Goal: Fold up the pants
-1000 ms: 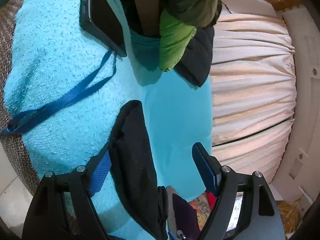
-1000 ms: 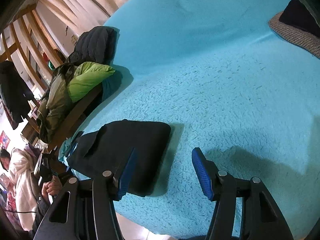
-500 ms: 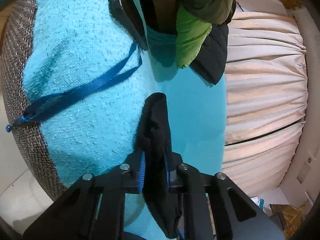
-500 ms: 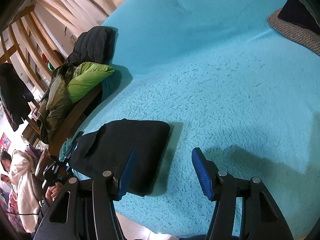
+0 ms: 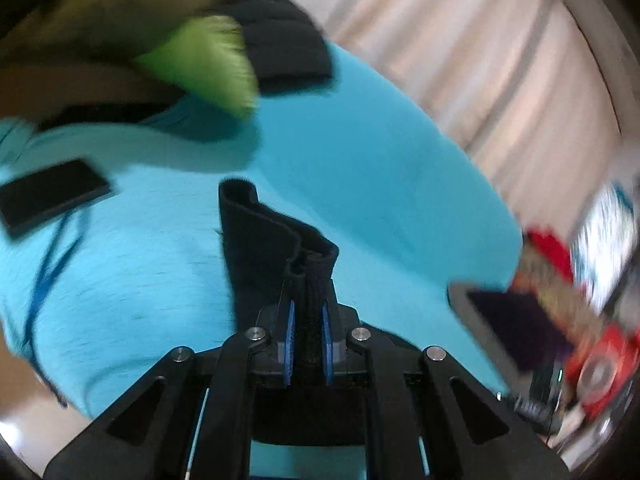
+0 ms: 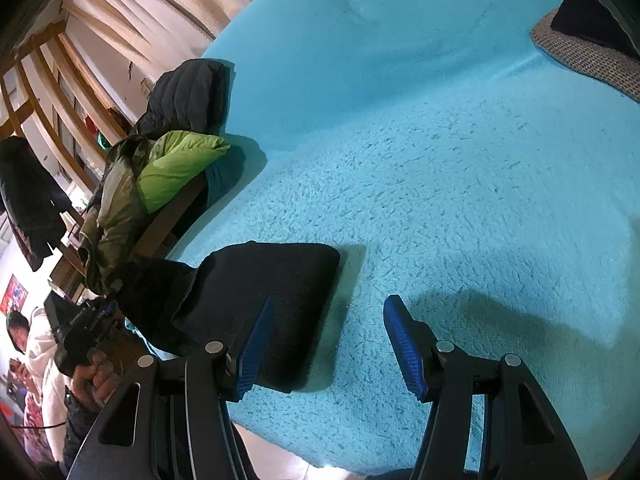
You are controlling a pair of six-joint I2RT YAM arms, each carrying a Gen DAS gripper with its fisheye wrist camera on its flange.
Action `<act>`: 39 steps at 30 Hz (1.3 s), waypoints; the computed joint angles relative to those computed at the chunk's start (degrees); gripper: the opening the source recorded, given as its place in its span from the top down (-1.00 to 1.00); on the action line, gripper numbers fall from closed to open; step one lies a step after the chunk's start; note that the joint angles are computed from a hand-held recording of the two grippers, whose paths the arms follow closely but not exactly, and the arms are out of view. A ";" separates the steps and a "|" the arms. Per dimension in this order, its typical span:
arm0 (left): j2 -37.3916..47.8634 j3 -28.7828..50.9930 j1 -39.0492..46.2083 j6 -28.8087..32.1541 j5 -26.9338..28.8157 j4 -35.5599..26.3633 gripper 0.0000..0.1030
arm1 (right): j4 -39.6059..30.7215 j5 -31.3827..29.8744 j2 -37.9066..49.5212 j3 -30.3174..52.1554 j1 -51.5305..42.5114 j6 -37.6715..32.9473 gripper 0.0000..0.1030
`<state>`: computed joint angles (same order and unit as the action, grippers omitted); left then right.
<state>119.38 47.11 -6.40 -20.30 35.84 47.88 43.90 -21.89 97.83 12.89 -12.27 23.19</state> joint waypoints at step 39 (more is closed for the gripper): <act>-3.72 1.87 -22.29 9.52 3.33 -19.15 0.54 | 15.22 -12.78 11.79 -2.09 -15.33 10.29 -0.16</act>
<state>115.66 48.98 -28.69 -10.78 39.17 28.73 59.11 -34.67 109.62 10.79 -27.60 33.49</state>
